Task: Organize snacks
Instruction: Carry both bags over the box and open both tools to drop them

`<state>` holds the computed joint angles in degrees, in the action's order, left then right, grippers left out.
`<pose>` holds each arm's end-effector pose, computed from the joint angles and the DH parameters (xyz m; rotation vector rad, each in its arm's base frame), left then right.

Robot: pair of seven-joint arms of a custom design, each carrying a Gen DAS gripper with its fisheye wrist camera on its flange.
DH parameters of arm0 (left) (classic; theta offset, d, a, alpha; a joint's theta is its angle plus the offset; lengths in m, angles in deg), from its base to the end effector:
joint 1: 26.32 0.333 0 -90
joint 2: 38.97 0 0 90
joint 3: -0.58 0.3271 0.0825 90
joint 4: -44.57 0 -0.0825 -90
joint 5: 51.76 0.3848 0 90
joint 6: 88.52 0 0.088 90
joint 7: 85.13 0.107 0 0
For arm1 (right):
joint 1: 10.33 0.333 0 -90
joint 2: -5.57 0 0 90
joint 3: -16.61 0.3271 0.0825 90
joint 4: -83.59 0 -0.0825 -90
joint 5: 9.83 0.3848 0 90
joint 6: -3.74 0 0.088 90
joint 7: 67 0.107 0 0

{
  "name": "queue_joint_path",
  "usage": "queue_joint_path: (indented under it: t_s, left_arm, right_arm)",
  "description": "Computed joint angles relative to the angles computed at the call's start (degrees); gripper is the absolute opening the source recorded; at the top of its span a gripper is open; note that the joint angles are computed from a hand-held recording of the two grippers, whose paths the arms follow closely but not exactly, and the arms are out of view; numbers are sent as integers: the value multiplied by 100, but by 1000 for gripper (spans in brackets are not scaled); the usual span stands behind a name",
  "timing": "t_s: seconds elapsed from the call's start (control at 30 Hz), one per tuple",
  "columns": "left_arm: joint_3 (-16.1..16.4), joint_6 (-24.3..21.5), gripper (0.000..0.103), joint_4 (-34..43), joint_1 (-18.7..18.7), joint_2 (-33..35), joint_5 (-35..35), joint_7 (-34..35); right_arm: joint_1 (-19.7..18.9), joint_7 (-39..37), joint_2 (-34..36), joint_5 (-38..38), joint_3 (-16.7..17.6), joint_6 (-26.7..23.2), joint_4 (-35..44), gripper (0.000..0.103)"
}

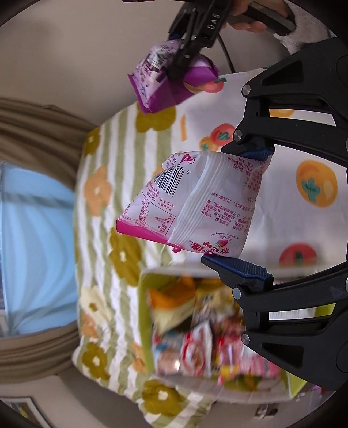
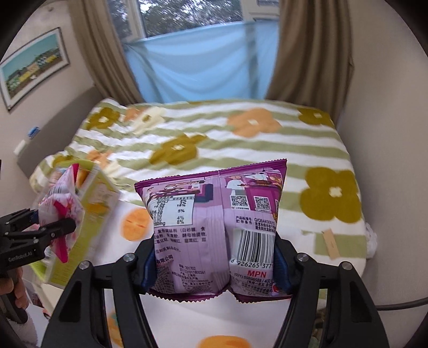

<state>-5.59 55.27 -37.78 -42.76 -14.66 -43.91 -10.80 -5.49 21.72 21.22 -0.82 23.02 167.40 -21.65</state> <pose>0.6854 -0.2694 0.5350 -1.7218 2.0634 -0.7702 0.6669 0.1166 0.4804 -1.7883 1.6688 -0.4912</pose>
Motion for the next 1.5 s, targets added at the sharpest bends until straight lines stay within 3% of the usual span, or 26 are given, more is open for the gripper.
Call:
queue_joint_path:
  t_s: [0.33, 0.6, 0.97, 1.07, 1.1, 1.13, 1.17, 1.2, 1.5]
  left_arm:
    - [-2, 440, 56, -812, 952, -830, -652, 1149]
    - [-38, 309, 56, -768, 1747, -738, -1677, 2520]
    - [-69, -519, 56, 25, 2229, -30, -2415, 3672]
    - [-73, -648, 56, 120, 2262, 74, -2489, 3759]
    - [-69, -659, 56, 127, 2257, 84, -2498, 3760]
    - [-64, -648, 56, 105, 2254, 82, -2505, 3764]
    - [-55, -624, 56, 66, 2246, 66, -2501, 3762]
    - [-39, -609, 56, 36, 2230, 57, -2479, 3738]
    - [-5, -701, 56, 80, 2122, 83, -2247, 3660]
  right_arm:
    - [949, 1031, 434, -698, 31, 39, 1006, 64]
    - [1676, 2154, 1595, -1223, -22, -858, 2790, 64]
    - [2248, 3382, 3323, -1304, -203, -2202, 5364, 65]
    - [2241, 3542, 3484, -1163, -135, -2046, 5521, 69]
    - [2235, 3603, 3474, -1124, -127, -1888, 5456, 78]
    - [2255, 3722, 3431, -1123, -164, -1664, 5330, 95]
    - [2282, 3849, 3362, -1153, -218, -1507, 5194, 102]
    - [2276, 3894, 3300, -1178, -225, -1326, 5059, 103]
    - [2263, 3946, 3009, -1374, -201, -1319, 4661, 103]
